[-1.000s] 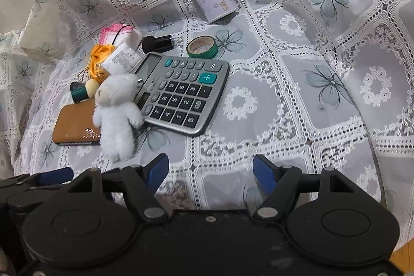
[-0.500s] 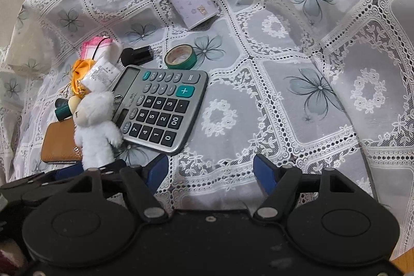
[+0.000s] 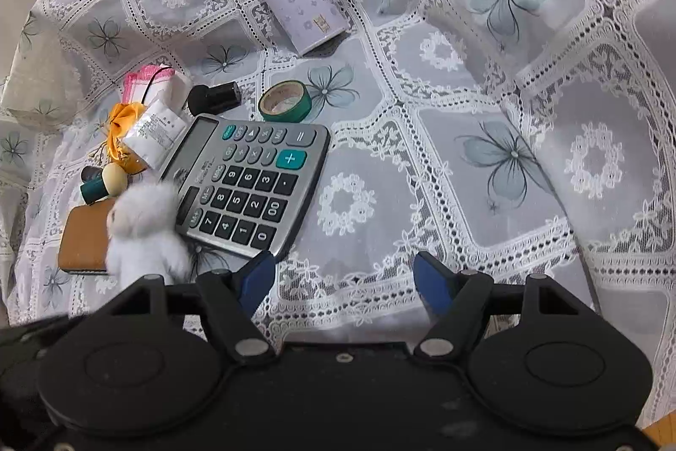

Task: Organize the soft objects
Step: 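Lift the white teddy bear with the left tool while the right tool grasps the green tape roll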

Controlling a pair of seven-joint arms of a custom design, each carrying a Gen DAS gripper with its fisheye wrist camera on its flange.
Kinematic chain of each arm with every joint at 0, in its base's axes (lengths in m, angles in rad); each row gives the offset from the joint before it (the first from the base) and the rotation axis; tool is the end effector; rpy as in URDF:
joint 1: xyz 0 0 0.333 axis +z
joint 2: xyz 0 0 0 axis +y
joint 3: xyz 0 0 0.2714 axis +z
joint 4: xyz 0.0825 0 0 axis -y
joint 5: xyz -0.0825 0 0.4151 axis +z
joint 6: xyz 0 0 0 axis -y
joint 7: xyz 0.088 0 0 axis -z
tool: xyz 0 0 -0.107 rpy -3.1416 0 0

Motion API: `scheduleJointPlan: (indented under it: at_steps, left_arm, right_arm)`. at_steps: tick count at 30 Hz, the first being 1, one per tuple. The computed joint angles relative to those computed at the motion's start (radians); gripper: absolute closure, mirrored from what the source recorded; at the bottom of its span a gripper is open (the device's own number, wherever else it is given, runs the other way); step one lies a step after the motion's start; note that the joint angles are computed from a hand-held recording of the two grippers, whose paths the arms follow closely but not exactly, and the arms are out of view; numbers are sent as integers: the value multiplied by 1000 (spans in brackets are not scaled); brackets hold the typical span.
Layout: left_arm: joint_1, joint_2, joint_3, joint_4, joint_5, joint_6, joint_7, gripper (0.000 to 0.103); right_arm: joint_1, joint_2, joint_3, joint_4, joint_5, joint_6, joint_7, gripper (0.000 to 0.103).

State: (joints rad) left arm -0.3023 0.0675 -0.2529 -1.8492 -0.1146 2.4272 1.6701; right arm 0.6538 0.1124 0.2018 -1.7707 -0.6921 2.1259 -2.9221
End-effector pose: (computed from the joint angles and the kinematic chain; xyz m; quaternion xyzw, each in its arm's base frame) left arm 0.5519 -0.3393 0.4861 -0.4581 0.8504 -0.2438 0.0868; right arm 0.4485 0.4670 0.4722 -0.4263 0.8463 -0.1959 0.2523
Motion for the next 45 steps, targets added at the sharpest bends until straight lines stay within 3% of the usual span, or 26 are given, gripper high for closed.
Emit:
scheduleJointPlan:
  at_steps: [6, 11, 16, 28, 42, 45]
  left_arm:
    - [14, -44, 6, -32, -13, -53, 49, 66]
    - [10, -45, 2, -44, 33, -3, 18, 40]
    - [1, -12, -2, -22, 67, 39, 7, 32]
    - [-5, 97, 10, 83, 55, 0, -46, 30]
    - [-6, 85, 11, 55, 53, 35, -24, 29]
    - [-6, 79, 11, 47, 51, 40, -24, 29]
  right_arm:
    - [-4, 23, -9, 36, -20, -12, -35, 31]
    - [-5, 61, -26, 87, -36, -12, -69, 31]
    - [-4, 112, -50, 152, -55, -20, -111, 30]
    - [-6, 313, -135, 410, -47, -35, -257, 30]
    - [11, 487, -207, 611, 55, -40, -397, 30]
    - [16, 508, -217, 637, 64, -53, -416, 36]
